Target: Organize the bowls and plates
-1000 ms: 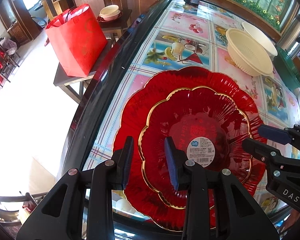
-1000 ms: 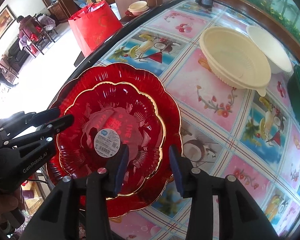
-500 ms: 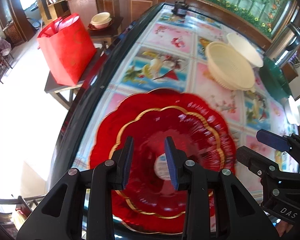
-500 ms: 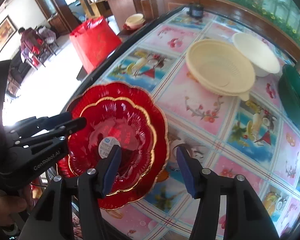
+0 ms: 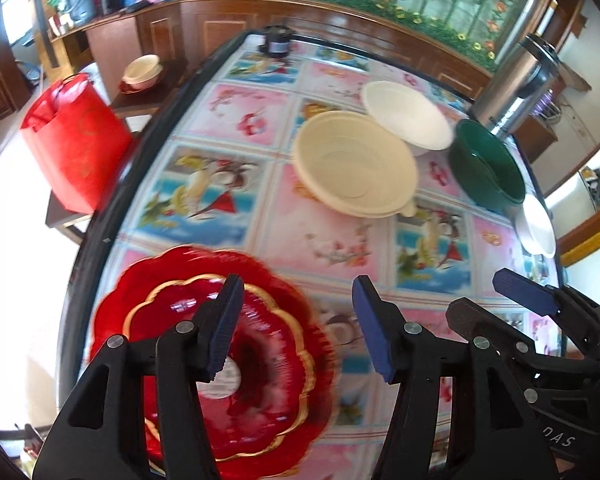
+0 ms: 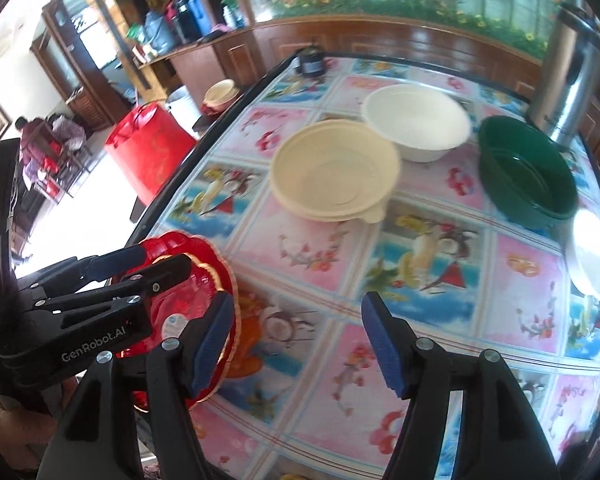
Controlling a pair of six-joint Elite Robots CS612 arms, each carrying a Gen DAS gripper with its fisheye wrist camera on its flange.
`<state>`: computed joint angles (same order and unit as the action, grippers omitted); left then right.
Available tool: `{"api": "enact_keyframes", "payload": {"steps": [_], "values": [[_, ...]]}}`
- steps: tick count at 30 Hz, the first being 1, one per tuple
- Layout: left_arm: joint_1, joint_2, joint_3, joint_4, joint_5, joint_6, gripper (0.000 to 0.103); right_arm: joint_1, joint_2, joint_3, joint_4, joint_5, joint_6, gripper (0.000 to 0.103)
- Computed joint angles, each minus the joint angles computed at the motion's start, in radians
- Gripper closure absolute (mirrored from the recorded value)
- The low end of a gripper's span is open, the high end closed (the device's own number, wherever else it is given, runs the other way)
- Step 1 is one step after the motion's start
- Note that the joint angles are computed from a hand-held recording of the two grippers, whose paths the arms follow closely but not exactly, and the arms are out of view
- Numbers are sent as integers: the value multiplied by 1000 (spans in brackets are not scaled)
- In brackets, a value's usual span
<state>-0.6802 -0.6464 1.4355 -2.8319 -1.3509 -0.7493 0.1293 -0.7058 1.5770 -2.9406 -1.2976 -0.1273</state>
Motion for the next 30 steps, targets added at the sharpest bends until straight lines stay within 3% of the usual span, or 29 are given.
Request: {"api": "enact_keyframes", "payload": {"steps": [12,30], "values": [[-21,64,-150,91,-10,52,46,-61,-4,3,-19,9,36,33],[-38,136,-300,177,-32,75,46,-114,2,-7,7,13,45,31]]}}
